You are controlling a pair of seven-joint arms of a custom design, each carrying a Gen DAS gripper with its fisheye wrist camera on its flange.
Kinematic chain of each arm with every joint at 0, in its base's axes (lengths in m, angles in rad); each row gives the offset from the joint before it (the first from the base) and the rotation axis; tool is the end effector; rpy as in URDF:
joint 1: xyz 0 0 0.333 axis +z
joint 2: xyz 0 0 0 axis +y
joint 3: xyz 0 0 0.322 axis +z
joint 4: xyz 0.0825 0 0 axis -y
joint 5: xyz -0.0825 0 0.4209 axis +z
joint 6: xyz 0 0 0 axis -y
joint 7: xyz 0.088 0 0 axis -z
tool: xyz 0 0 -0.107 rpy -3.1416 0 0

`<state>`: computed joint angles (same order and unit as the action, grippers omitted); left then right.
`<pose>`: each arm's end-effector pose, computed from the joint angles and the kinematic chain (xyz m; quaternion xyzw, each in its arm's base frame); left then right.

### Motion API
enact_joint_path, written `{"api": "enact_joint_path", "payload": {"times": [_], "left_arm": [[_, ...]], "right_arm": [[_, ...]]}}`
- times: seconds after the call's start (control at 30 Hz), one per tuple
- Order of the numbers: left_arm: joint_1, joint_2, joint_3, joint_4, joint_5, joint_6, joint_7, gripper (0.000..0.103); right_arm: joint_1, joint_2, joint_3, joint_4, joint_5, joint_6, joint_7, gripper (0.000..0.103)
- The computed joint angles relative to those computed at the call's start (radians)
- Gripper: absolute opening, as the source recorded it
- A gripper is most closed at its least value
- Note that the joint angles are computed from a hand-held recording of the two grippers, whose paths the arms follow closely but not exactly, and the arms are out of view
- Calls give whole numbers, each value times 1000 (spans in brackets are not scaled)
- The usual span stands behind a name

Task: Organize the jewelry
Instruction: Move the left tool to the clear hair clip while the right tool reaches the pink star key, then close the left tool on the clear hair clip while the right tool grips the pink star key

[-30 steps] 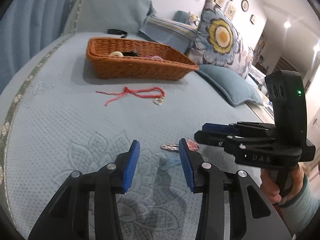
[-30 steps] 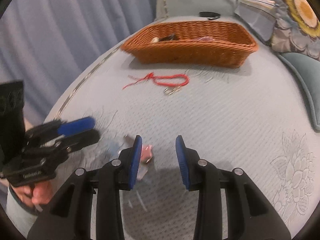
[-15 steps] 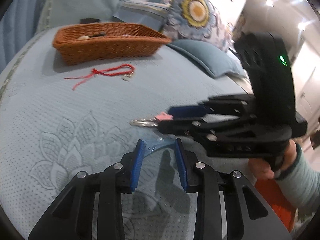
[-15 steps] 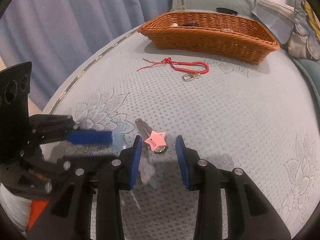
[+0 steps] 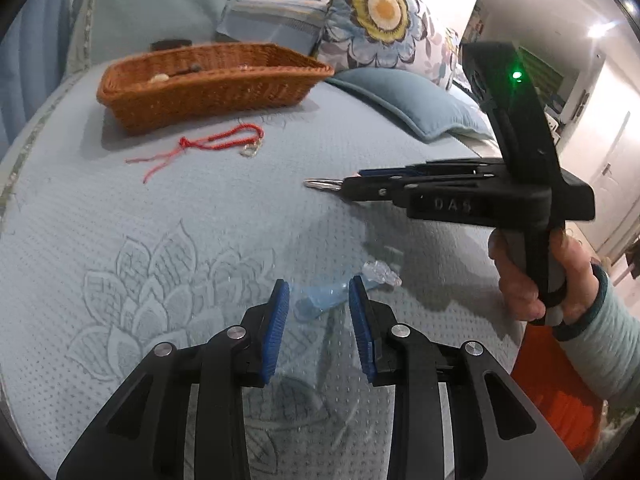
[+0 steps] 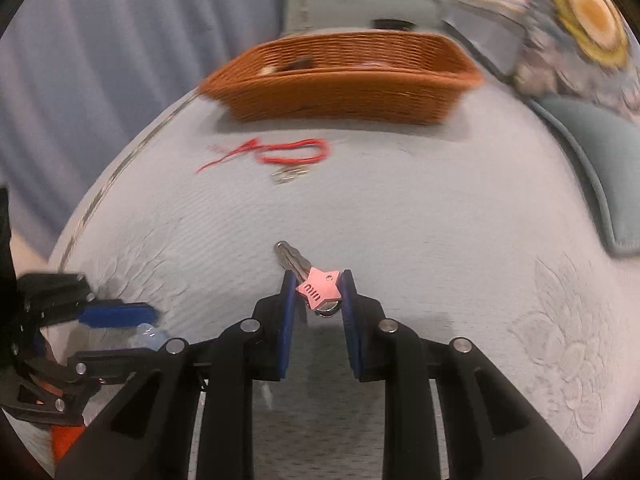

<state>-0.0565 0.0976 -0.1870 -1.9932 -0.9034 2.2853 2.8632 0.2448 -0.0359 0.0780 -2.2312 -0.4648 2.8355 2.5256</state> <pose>0.6086 -0.1676 0.4290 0.2690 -0.8875 0.3741 0.0109 0.5539 0.2100 0.4408 -0.5846 0.7390 -0.1795 0.2827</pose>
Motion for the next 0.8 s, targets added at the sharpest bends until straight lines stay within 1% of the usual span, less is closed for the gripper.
{"api": "enact_joint_path", "payload": {"times": [0.07,0.1,0.23,0.27,0.37,0.43,0.5,0.57,0.63,0.73,0.8], "left_arm": [[-4,0,-5,-2,-27,33,14,34],[-6,7,-6,6,-25,24,10,34],[-2,15,-6,20,36,-66,-7,34],[0,6,-4,14,57,-93,5,34],[0,-26,1,-12,69,-134,54,34],[-7,-39,3,-28,61,-114,68,34],[-19,-34,2,-31,67,-74,49,34],[-23,-27,2,-26,68,-81,48,35],[-24,-42,3,-40,71,-88,87,35],[-36,-64,2,-72,82,-52,124,40],[-39,-68,7,-75,83,-60,137,41]], "right_arm": [[-2,-11,-6,-23,46,31,-25,20],[-3,-10,-4,-22,46,30,-25,20],[-5,-9,-2,-16,51,21,-37,20],[-5,-9,-4,-18,68,26,-50,20],[-4,-10,-3,-23,98,40,-63,20],[-4,-11,-4,-27,114,46,-79,20],[-3,-8,-2,-25,120,48,-91,20],[-2,-6,0,-22,116,45,-97,20],[-2,-5,1,-19,106,38,-96,20],[-1,-4,-1,-20,120,43,-107,20],[-1,-7,-4,-25,138,48,-122,20]]}}
